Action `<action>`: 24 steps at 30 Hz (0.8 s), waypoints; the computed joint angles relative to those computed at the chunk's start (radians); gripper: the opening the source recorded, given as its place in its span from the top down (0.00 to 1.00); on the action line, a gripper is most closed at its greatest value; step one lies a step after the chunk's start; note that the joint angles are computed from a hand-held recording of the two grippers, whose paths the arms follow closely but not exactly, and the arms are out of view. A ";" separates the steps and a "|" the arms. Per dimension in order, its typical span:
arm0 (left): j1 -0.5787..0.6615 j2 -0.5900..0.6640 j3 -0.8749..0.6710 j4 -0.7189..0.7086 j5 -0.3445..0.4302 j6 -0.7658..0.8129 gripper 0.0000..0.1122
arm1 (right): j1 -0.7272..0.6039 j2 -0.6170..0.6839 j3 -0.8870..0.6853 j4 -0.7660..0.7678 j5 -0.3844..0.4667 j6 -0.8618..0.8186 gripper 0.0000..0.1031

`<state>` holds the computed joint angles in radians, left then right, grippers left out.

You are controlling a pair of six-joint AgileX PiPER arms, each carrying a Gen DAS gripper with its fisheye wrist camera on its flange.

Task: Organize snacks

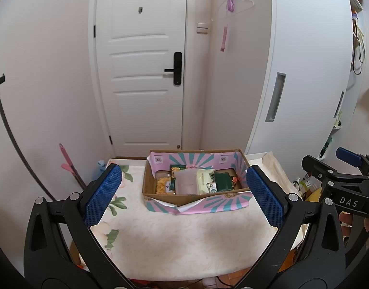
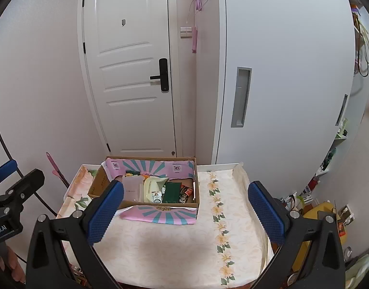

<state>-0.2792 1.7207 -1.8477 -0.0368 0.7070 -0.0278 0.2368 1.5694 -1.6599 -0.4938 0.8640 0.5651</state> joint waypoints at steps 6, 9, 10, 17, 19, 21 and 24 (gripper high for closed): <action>-0.001 -0.001 0.000 0.001 0.002 0.002 0.09 | 0.000 0.000 -0.002 0.002 0.002 0.000 0.01; 0.000 -0.001 0.000 -0.002 0.001 0.004 0.09 | 0.002 0.002 -0.003 -0.003 0.003 0.004 0.01; -0.001 -0.001 0.000 0.001 0.002 0.002 0.09 | 0.003 0.002 -0.002 -0.002 0.002 0.004 0.01; -0.005 0.011 -0.017 0.015 0.021 -0.025 0.09 | 0.002 0.002 -0.002 -0.002 0.002 0.002 0.01; -0.013 0.011 -0.010 0.059 0.017 -0.061 0.09 | 0.001 0.001 -0.001 0.000 0.001 -0.001 0.01; -0.013 0.013 -0.004 0.061 0.011 -0.056 0.09 | 0.002 0.002 -0.002 -0.001 0.003 0.002 0.01; -0.011 0.010 0.013 0.062 -0.003 -0.060 0.09 | 0.002 0.010 -0.010 0.004 0.003 -0.005 0.01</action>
